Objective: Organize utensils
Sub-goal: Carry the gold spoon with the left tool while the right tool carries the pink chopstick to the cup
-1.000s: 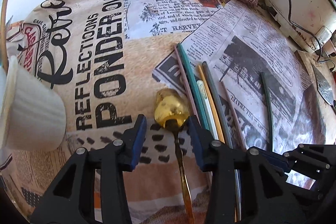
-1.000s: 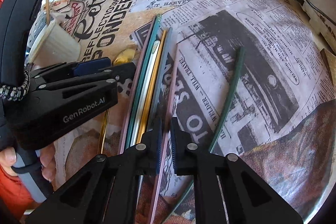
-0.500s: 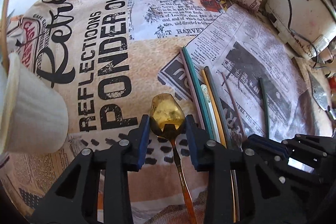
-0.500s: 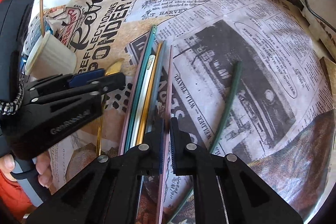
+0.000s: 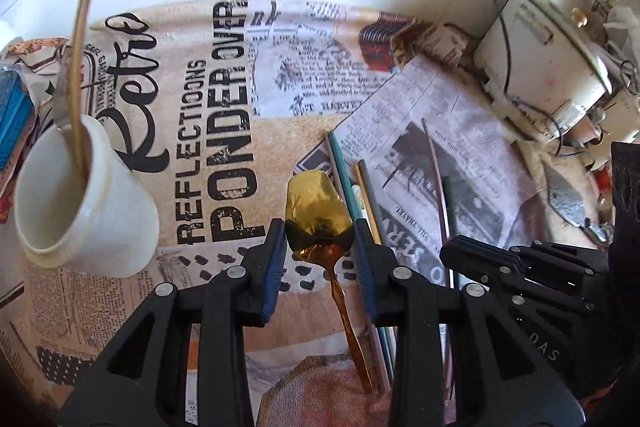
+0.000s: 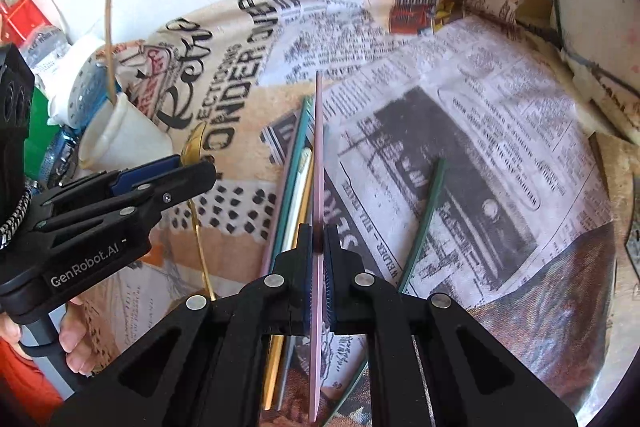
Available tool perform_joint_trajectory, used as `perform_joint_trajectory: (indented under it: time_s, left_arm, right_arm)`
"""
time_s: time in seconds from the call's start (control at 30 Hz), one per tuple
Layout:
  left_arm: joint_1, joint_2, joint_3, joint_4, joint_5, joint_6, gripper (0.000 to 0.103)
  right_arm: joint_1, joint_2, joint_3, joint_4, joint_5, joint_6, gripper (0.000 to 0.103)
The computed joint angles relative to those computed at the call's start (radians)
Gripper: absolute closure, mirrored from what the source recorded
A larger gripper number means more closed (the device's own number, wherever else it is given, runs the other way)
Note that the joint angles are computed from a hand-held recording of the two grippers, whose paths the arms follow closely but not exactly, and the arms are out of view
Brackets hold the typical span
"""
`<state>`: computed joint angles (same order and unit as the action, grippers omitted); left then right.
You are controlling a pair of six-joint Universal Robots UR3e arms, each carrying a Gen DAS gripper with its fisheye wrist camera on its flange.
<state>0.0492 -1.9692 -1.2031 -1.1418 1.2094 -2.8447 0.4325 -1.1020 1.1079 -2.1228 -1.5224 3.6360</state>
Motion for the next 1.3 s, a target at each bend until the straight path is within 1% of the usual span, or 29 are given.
perform_joint_trajectory:
  time_s: [0.73, 1.0, 1.3]
  left_arm:
    - [0.078, 0.151, 0.000, -0.007, -0.095, 0.007, 0.071]
    - [0.104, 0.196, 0.005, -0.001, -0.122, 0.003, 0.071]
    - [0.164, 0.251, 0.004, 0.013, -0.150, -0.006, 0.071]
  right_arm:
    - [0.054, -0.086, -0.045, -0.020, -0.092, 0.025, 0.098]
    - [0.084, -0.077, -0.121, -0.001, -0.134, 0.017, 0.098]
    - [0.117, -0.018, -0.272, 0.039, -0.163, -0.013, 0.098]
